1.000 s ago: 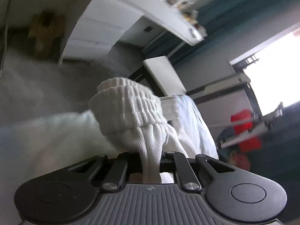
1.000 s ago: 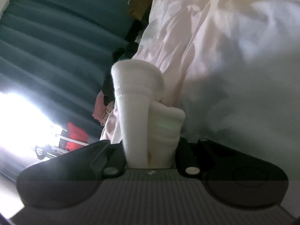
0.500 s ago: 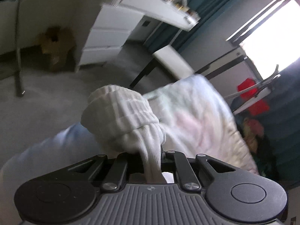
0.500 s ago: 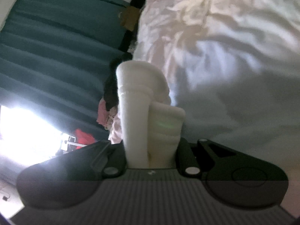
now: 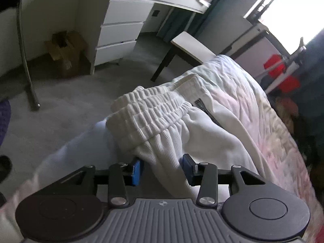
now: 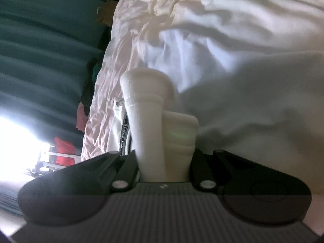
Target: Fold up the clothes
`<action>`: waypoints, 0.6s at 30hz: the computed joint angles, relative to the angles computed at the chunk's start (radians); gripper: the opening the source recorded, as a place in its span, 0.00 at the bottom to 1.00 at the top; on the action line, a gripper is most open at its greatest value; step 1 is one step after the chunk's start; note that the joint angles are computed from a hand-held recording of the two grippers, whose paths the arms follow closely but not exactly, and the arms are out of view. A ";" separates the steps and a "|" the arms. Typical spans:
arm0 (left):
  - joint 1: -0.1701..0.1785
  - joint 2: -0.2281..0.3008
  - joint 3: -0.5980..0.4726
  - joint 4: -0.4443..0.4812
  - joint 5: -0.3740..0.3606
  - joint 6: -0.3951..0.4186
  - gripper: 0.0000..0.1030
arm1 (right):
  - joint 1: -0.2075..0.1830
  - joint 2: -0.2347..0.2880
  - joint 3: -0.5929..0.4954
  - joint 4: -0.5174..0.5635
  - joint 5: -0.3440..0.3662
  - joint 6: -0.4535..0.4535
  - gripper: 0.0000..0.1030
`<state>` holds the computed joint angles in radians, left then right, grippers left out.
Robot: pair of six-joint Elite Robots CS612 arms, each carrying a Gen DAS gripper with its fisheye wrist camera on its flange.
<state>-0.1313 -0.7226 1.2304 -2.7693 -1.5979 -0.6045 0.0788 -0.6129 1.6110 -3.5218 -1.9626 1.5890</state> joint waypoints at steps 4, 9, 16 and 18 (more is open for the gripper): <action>-0.033 -0.041 0.055 -0.074 0.105 0.101 0.62 | -0.001 -0.004 0.000 0.014 0.000 -0.021 0.11; -0.090 -0.049 0.071 -0.165 0.130 0.270 0.65 | 0.004 -0.011 -0.001 0.031 -0.016 -0.043 0.11; -0.179 0.006 0.040 -0.239 0.056 0.334 0.65 | 0.011 -0.006 -0.001 0.033 -0.045 0.011 0.11; -0.203 0.036 0.020 -0.261 0.043 0.375 0.65 | 0.012 -0.008 -0.008 0.046 -0.058 -0.028 0.11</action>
